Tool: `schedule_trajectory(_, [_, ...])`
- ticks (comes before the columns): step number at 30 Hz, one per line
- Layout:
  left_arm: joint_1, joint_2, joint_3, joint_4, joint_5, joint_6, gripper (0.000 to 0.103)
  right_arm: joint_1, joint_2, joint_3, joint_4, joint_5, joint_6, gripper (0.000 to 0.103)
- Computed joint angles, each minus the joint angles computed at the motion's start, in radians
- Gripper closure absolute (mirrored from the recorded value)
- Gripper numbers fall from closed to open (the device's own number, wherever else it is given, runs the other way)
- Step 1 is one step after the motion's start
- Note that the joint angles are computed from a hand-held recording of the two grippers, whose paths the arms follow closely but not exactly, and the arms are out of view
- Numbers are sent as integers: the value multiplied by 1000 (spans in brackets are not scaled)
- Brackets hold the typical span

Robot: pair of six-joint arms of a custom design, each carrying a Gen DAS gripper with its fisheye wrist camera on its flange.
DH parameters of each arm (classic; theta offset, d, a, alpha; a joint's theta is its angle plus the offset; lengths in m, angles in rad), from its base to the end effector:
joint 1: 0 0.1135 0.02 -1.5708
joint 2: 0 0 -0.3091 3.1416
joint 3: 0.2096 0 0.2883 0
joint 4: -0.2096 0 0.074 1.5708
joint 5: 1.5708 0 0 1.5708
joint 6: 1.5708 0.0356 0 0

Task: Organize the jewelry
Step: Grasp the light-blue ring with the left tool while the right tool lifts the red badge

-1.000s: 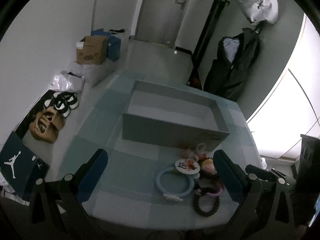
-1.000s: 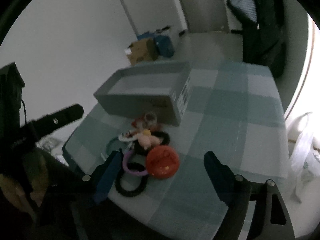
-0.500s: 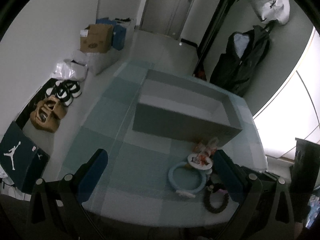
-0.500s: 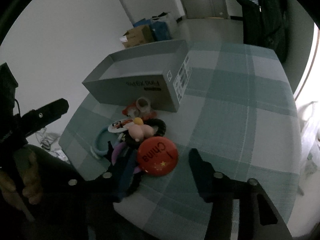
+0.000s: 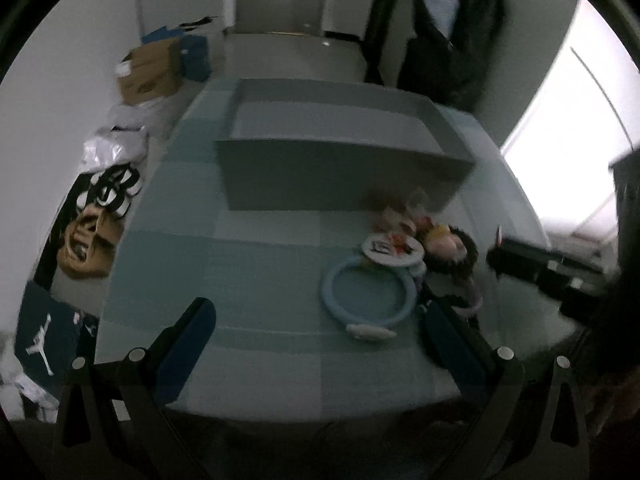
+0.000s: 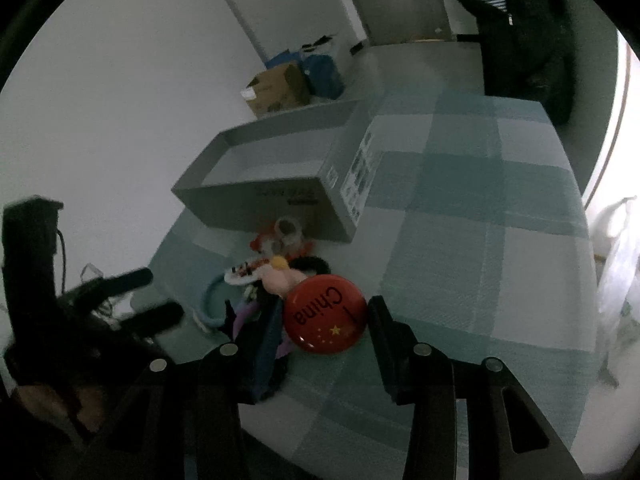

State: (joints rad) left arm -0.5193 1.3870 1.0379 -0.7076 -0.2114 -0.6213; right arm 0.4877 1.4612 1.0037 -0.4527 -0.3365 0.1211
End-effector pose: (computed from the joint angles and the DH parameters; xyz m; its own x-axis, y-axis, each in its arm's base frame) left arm 0.2663 -0.1436 0.2826 -0.8450 -0.1725 -0.5062 -0.1183 0.9834 -0.1377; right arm 0.2875 0.1658 0.2650 -0.7675 -0.2780 -0.5776 -0.5325 0.7782 0.3329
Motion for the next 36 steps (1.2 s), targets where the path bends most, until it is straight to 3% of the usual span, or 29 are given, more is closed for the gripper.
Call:
schedule_trajectory(8, [-9, 58, 35, -58, -32, 52, 1, -36, -29, -5, 13, -44, 31, 61])
schedule_trajectory(15, [-4, 97, 51, -49, -28, 116, 20, -47, -44, -14, 29, -55, 27, 61])
schedule_trajectory(19, [6, 78, 45, -38, 8, 144, 46, -56, -51, -19, 33, -57, 31, 61])
schedule_trajectory(26, [38, 27, 24, -33, 96, 140, 47, -70, -64, -29, 49, -71, 52, 61])
schedule_trajectory(36, [82, -118, 0, -37, 130, 104, 47, -53, -77, -30, 99, -108, 72, 61])
